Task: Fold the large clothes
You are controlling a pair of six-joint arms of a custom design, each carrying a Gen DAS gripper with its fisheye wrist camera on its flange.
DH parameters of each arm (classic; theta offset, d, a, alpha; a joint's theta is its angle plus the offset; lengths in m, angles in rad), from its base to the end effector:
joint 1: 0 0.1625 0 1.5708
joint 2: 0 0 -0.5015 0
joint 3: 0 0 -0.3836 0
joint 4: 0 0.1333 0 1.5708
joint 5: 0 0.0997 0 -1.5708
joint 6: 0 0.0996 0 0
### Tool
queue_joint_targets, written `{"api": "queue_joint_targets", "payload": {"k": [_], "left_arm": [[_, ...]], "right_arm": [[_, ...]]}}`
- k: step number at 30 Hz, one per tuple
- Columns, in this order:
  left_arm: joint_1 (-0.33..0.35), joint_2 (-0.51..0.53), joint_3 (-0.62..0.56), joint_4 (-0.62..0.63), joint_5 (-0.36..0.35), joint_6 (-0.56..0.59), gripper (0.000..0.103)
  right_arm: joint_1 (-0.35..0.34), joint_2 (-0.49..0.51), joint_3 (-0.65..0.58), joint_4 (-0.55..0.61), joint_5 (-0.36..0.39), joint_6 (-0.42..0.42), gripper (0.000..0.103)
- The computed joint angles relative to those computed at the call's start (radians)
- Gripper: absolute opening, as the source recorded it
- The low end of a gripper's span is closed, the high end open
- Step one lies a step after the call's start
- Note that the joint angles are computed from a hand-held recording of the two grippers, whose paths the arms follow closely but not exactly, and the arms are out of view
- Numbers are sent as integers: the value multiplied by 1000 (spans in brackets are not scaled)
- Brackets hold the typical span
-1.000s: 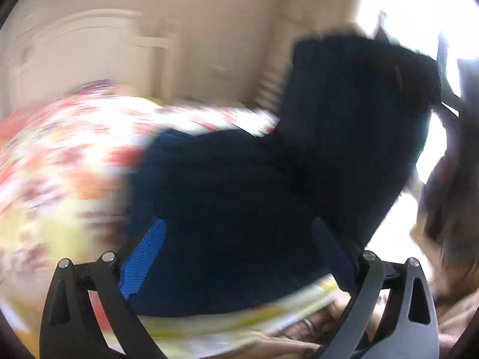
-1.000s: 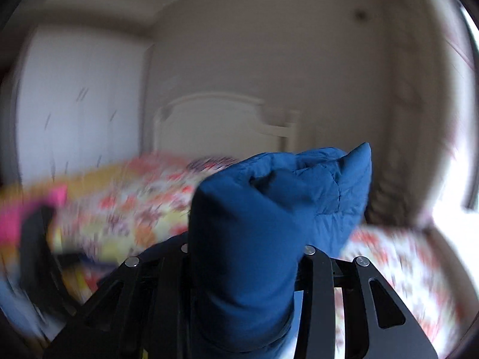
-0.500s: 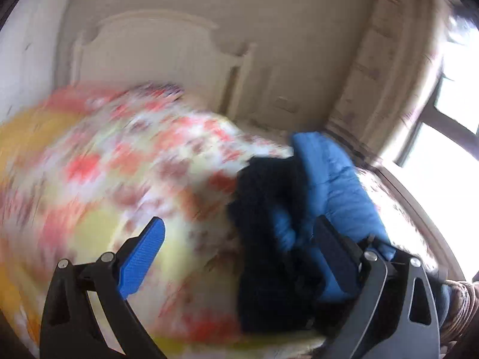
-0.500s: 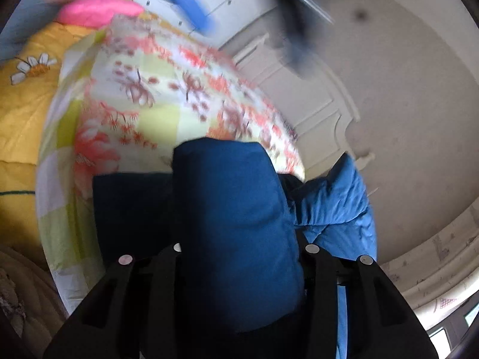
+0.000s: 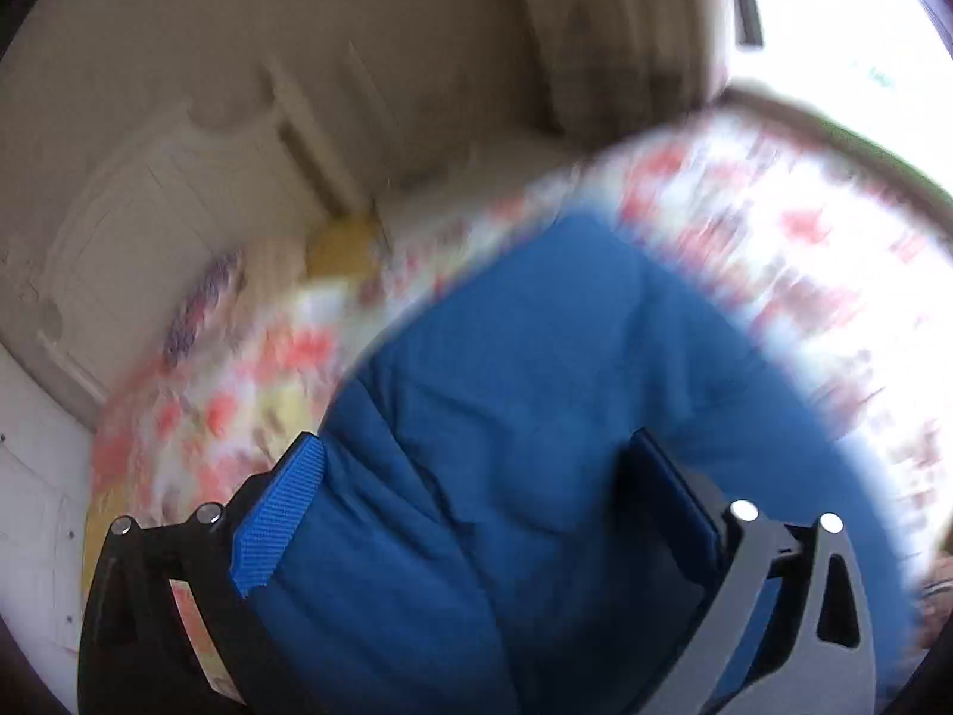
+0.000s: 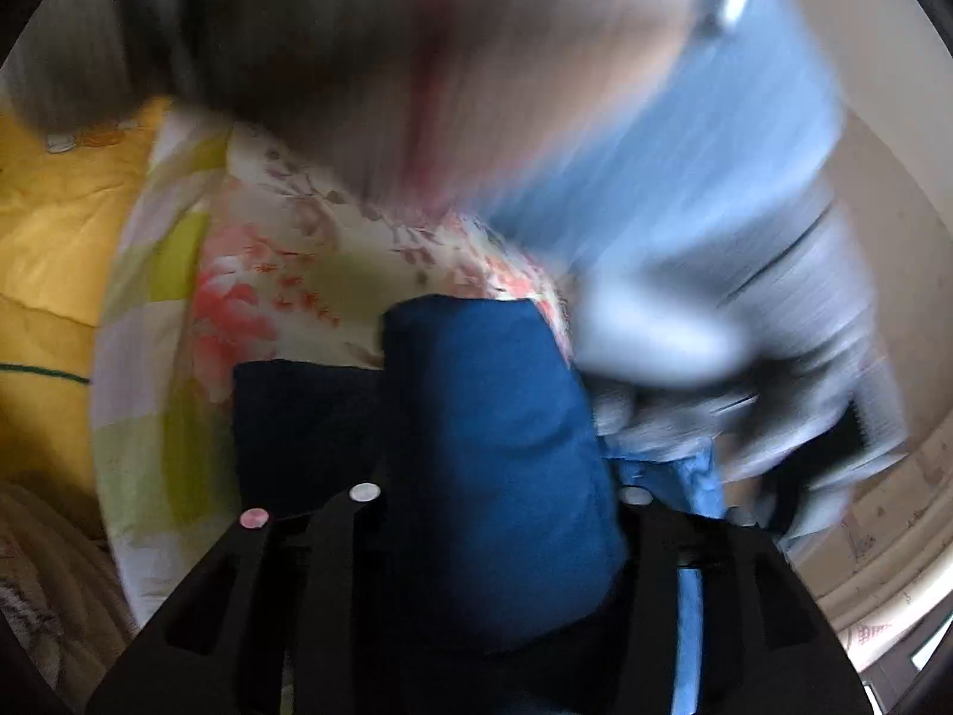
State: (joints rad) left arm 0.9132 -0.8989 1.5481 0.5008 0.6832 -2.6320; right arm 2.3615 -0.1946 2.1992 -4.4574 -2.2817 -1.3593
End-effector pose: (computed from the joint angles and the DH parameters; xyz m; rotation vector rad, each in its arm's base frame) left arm -0.1710 -0.5659 0.2250 1.0395 1.9851 -0.5532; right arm 0.3697 -0.2697 -0.0596 1.6964 -1.3419 0.7434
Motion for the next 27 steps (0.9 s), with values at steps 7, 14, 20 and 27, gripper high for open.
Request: {"api": "queue_joint_targets", "payload": {"k": [7,14,20,27], "left_arm": [[201,-47,-78,56,274,-136,101],[225,-66,-43,-50,273,-75,101],[228,-46,-87,-12,268,-56,101],[260,-47,-99,-12,319,-94,101]], "right_arm": [[-31,-263,186,342,190,337,54],[-148,-526,265,469,335,459,54],[-301,-631,66,640,264,612,53],[-435,-498,-218,974,192,677,36]]}}
